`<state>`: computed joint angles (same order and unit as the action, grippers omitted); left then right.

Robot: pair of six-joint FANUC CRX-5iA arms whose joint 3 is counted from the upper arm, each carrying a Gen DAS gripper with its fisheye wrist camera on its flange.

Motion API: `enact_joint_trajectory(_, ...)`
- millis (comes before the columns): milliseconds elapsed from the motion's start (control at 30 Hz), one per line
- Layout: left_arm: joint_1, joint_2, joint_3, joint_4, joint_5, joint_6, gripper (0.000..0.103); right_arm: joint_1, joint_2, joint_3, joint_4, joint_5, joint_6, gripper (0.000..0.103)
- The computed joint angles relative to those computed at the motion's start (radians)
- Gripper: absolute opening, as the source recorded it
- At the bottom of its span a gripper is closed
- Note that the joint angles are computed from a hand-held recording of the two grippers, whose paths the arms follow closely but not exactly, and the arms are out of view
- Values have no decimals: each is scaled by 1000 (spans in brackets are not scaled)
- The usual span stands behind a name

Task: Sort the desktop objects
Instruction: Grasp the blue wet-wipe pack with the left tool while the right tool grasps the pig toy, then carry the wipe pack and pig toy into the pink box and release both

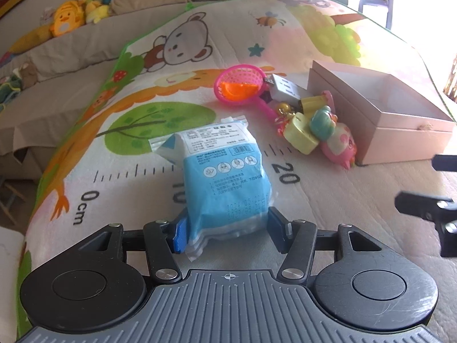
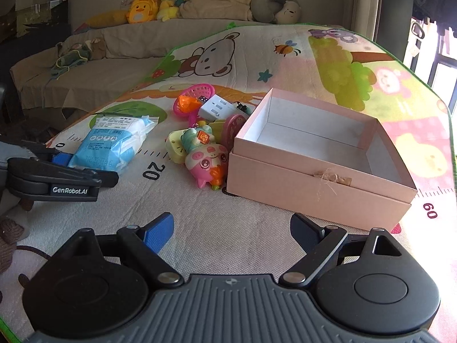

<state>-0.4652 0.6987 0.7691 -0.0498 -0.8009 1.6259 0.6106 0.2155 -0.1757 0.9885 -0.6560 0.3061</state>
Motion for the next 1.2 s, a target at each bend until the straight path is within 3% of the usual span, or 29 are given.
enact_joint_trajectory(167, 7, -103, -171, 37, 72, -25, 64, -7, 19, 19, 41, 22, -8, 88)
enact_joint_trajectory(300, 0, -94, -132, -40, 36, 66, 81, -15, 39, 34, 94, 60, -2, 84)
enact_joint_trajectory(367, -3, -88, -114, -73, 19, 98, 84, -17, 58, 59, 88, 72, 34, 71)
enact_joint_trajectory(433, 0, -92, -121, -69, 20, 96, 86, -22, 84, 83, 112, 80, 55, 64)
enact_joint_trajectory(700, 1, -111, -154, -54, 48, 90, 96, -24, 273, 267, 205, -37, 230, 62)
enact_joint_trajectory(767, 1, -109, -151, -54, 50, 87, 96, -22, 292, 286, 192, -49, 269, 58)
enact_joint_trajectory(933, 1, -107, -151, -49, 61, 87, 97, -14, 247, 257, 148, -39, 253, 32)
enact_joint_trajectory(1200, -6, -55, -68, -53, 67, 80, 97, 16, 60, 110, -8, -18, 183, 30)
